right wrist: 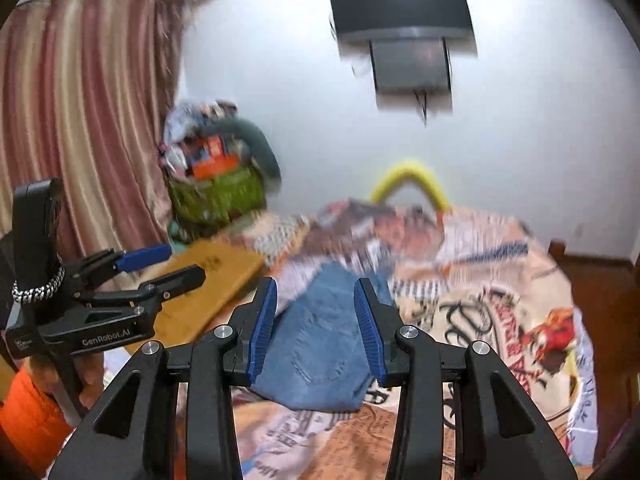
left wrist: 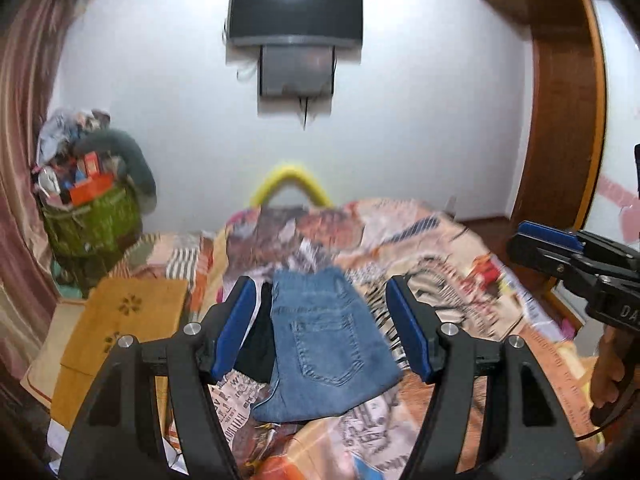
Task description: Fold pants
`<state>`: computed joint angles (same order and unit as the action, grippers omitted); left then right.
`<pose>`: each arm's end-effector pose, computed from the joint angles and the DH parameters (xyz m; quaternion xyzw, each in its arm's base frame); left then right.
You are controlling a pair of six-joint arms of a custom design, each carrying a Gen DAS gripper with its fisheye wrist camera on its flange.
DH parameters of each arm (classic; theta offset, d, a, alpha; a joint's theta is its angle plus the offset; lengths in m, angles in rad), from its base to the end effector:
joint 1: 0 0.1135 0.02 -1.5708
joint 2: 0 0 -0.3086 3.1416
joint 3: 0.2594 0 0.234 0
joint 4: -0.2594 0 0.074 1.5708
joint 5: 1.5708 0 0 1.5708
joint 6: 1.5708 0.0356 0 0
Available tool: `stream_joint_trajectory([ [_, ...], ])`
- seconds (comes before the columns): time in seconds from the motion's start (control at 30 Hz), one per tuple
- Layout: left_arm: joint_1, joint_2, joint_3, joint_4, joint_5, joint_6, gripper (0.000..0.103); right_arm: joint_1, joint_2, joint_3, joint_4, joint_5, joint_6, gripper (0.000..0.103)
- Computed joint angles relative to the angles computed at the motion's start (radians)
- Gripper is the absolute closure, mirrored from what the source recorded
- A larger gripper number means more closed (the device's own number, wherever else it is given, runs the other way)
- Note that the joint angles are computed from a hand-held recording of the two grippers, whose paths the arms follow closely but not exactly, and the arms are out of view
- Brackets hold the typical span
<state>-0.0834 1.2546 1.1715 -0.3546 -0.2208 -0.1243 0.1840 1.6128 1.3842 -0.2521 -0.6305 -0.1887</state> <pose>0.2527 -0.0133 0.4018 -0.0763 0.8372 0.0372 0.5402 0.3481 0.0861 0.3815 -0.3086 0.7691 0.2640 0.4935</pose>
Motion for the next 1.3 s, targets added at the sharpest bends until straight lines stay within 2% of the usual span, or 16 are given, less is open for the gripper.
stream_joint_trajectory([
  [0.17, -0.188, -0.163, -0.009, -0.035, -0.166, -0.016, 0.035, -0.040, -0.172, -0.146, 0.102, -0.056, 0.021, 0.066],
  [0.33, -0.350, -0.250, -0.037, -0.030, -0.343, -0.081, 0.021, -0.068, -0.268, -0.238, 0.152, -0.051, 0.042, 0.064],
  [0.4, -0.401, -0.264, -0.051, -0.017, -0.430, -0.088, 0.011, -0.071, -0.300, -0.266, 0.165, -0.036, 0.039, 0.048],
  [0.47, -0.452, -0.279, -0.065, -0.006, -0.514, -0.082, 0.004, -0.075, -0.323, -0.294, 0.191, -0.019, 0.040, 0.024],
  [0.5, -0.468, -0.284, -0.069, -0.007, -0.536, -0.087, 0.002, -0.074, -0.333, -0.305, 0.197, -0.010, 0.042, 0.018],
  [0.53, -0.485, -0.291, -0.071, -0.013, -0.554, -0.094, 0.001, -0.077, -0.336, -0.306, 0.193, -0.013, 0.043, 0.017],
  [0.6, -0.510, -0.296, -0.070, -0.032, -0.578, -0.107, 0.000, -0.083, -0.331, -0.300, 0.187, -0.014, 0.052, 0.013],
  [0.67, -0.519, -0.296, -0.072, -0.038, -0.591, -0.112, 0.000, -0.084, -0.341, -0.312, 0.202, 0.008, 0.070, 0.004],
  [0.73, -0.528, -0.297, -0.076, -0.041, -0.603, -0.114, 0.000, -0.085, -0.345, -0.321, 0.222, 0.020, 0.078, 0.000],
  [1.0, -0.564, -0.301, -0.095, -0.036, -0.652, -0.122, 0.000, -0.103, -0.367, -0.347, 0.244, 0.023, 0.086, 0.000],
  [1.3, -0.549, -0.295, -0.116, -0.038, -0.640, -0.149, 0.000, -0.112, -0.372, -0.371, 0.250, 0.019, 0.089, 0.000],
])
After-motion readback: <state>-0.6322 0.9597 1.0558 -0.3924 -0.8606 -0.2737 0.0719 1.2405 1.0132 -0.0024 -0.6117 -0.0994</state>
